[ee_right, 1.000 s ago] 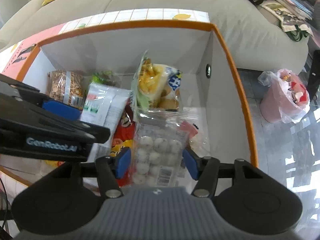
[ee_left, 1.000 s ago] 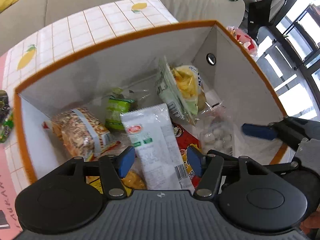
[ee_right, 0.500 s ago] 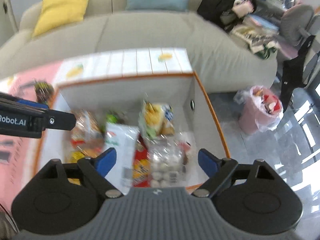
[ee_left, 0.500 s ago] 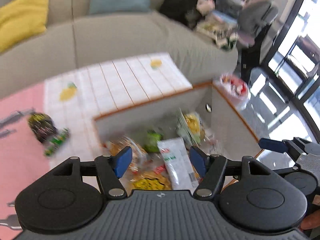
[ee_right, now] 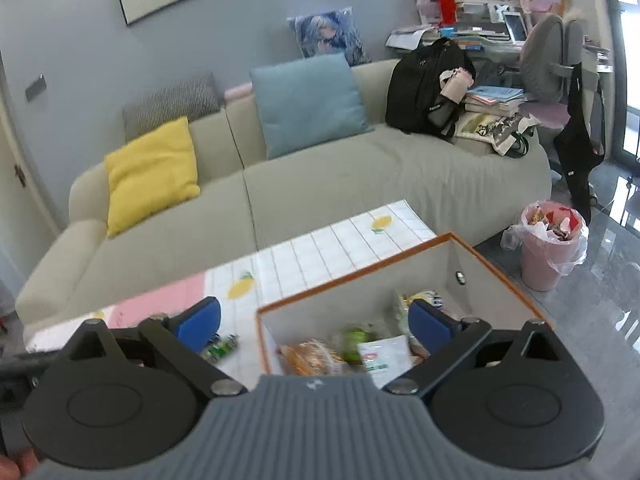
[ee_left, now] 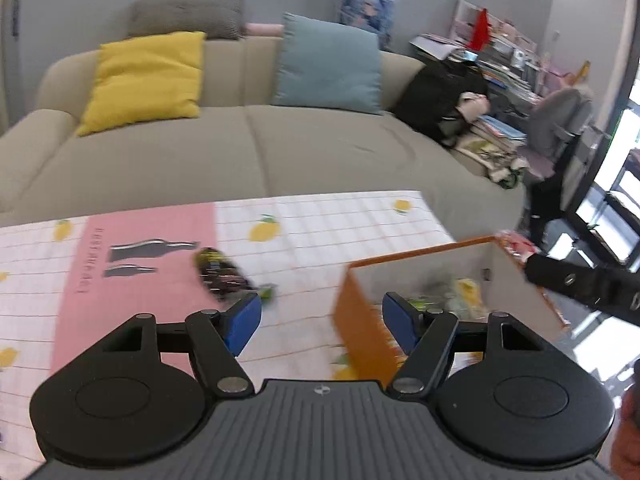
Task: Organize snacks
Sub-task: 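Move both tools back toward the dark snack bag and green sausage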
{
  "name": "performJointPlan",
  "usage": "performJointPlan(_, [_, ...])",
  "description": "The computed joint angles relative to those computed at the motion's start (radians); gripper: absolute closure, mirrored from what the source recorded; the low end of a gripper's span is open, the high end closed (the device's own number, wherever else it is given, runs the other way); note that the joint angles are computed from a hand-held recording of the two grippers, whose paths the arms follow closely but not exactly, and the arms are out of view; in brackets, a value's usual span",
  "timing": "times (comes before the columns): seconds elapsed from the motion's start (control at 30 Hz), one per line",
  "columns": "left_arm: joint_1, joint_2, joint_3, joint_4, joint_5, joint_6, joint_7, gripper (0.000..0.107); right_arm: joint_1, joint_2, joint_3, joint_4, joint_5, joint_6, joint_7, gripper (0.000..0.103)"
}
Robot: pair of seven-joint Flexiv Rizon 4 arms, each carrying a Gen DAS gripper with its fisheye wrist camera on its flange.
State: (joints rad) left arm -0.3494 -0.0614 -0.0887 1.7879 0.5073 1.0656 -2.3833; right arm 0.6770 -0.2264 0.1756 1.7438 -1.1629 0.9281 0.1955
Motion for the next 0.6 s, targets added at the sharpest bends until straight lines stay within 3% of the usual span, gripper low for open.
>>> performJointPlan(0.1, [0.011, 0.038, 0.016, 0.039, 0.040, -0.013, -0.038, 0.024, 0.023, -0.031, -0.004, -0.022, -0.017, -0.009, 0.043, 0.005])
performJointPlan(0.33, [0.077, 0.100, 0.012, 0.140, 0.117, 0.017, -0.097, 0.018, 0.062, -0.113, -0.049, -0.043, -0.221, 0.062, 0.205, 0.004])
performJointPlan(0.6, [0.138, 0.085, 0.023, 0.238, 0.097, 0.103, -0.106, 0.018, 0.109, -0.225, -0.082, -0.100, -0.238, 0.113, 0.159, 0.004])
